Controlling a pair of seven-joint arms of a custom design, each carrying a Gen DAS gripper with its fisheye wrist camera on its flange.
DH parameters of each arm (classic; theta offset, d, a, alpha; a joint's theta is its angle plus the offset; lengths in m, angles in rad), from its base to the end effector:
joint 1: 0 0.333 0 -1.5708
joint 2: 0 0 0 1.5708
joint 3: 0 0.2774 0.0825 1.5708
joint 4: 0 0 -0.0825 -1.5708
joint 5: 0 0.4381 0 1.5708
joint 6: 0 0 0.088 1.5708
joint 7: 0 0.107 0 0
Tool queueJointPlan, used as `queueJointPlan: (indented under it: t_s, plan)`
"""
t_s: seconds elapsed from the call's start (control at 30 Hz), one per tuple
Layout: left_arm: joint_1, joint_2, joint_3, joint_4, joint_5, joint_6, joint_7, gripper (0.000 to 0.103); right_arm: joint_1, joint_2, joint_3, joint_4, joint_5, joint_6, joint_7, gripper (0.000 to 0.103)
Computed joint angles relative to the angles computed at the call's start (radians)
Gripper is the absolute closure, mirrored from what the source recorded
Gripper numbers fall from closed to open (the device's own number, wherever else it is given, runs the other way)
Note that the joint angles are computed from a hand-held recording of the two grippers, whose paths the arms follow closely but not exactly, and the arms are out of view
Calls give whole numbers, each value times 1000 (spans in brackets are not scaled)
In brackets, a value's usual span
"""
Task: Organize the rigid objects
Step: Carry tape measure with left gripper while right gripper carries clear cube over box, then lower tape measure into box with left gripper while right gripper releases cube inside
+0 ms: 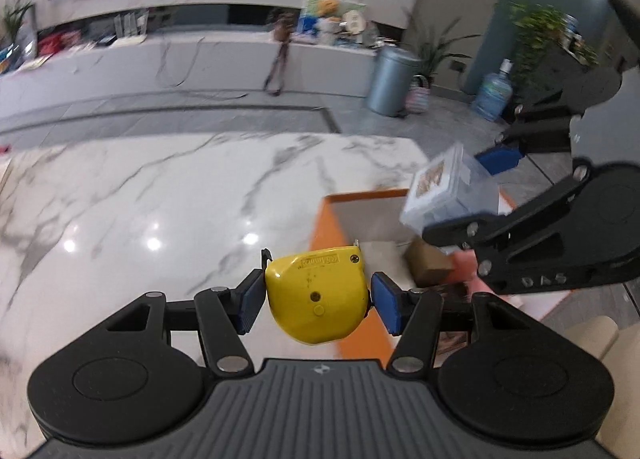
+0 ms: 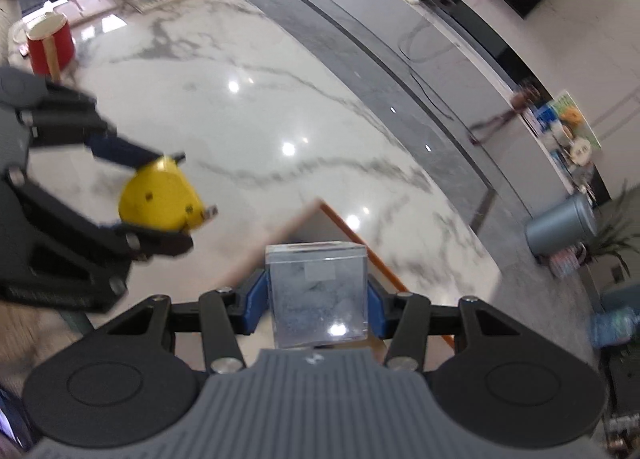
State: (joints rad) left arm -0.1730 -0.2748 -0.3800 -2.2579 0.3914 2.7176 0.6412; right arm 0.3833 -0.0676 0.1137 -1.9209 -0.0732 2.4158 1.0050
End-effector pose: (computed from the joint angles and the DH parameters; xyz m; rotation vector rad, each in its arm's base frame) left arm 0.4802 -0.3221 0.4865 -1.8731 1.7779 -0.9128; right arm 0.5611 0.3055 0.5286 -2.6639 0.6312 -0.6449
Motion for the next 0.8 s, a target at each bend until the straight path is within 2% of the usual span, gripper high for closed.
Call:
queueJointPlan:
  t_s: [0.13,0.27,0.43,0.57,0.8]
  plan:
    - [-39,120,13,110,-34,40,75,37,-32,-35,-23,-48,-60,-25,13,52]
    - [-102,271,46,248,-94,44,182,37,-67,-43,-40,-84,-121,-60,2,52]
    - [-164,420,85,382,-214,3,313,37,-101,-14,-57,-103,-164,-54,-45,52]
    - [-200,514,115,472,-282,-29,367,37,-126,33,-68,-93,-192,-24,-118,52]
    - [-253,619,158,595,-293,-93,376,37,-147,131,-69,-42,-245,9,-271,52]
